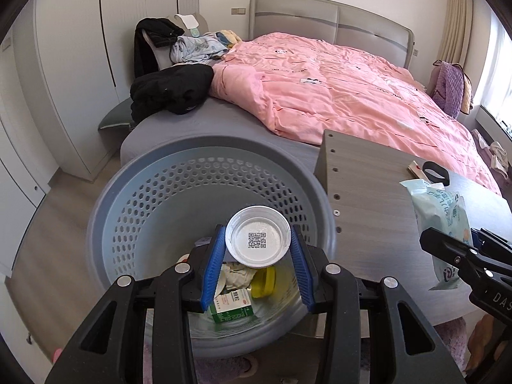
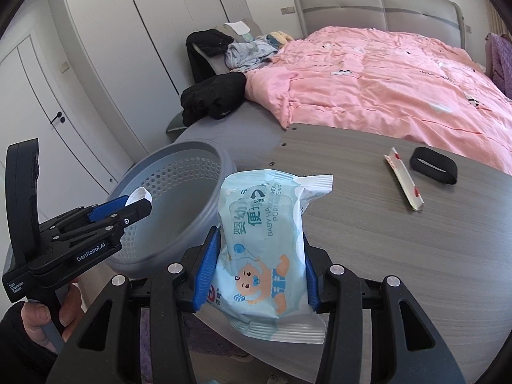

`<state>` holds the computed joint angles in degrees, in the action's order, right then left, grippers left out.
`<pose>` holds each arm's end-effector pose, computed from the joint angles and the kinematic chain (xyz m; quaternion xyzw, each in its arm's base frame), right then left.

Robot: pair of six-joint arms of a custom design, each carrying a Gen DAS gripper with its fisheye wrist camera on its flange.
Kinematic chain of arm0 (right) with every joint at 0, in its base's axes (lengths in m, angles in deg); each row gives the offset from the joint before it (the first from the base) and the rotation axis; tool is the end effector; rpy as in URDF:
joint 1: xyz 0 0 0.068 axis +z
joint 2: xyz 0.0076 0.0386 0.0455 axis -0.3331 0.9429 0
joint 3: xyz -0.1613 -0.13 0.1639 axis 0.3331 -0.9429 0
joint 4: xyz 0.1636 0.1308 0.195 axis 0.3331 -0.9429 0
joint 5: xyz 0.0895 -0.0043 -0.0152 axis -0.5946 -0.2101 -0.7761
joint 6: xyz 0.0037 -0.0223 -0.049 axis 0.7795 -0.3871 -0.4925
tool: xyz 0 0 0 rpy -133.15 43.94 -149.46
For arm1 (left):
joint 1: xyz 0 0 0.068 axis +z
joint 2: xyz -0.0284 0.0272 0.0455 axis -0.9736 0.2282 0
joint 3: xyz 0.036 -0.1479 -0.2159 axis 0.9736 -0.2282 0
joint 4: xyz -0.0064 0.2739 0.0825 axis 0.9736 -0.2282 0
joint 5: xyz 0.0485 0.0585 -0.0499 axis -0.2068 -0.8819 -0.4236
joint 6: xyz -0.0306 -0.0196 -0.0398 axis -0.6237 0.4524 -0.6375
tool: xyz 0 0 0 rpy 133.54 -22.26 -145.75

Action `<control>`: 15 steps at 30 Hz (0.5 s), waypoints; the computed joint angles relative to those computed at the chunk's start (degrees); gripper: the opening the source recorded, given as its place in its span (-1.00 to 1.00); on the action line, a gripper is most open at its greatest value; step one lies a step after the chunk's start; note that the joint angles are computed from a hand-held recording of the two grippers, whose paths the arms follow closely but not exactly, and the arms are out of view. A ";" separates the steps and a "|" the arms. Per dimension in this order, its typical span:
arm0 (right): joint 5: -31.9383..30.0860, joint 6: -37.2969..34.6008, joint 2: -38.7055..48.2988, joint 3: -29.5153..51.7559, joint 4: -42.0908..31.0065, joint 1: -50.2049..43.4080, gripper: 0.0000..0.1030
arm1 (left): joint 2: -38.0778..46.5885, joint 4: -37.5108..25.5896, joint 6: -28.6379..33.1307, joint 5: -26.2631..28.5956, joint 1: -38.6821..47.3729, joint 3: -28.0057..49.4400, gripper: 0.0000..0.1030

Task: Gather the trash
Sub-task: 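Carry the bottle cap and wipes pack over the blue basket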

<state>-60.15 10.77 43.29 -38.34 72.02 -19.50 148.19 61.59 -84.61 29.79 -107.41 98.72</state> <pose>0.2826 0.0128 0.1190 -0.0609 0.9197 0.1760 0.3456 0.2821 -0.1558 0.1343 0.0292 0.9397 -0.0250 0.3398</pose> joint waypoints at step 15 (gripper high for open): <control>4.18 3.40 12.06 12.66 0.19 13.15 -0.12 | -4.00 2.25 4.28 4.06 12.02 -4.67 -0.23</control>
<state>-55.97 14.16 55.35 -25.68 72.21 -6.35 144.19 63.83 -80.33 33.85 -95.39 94.05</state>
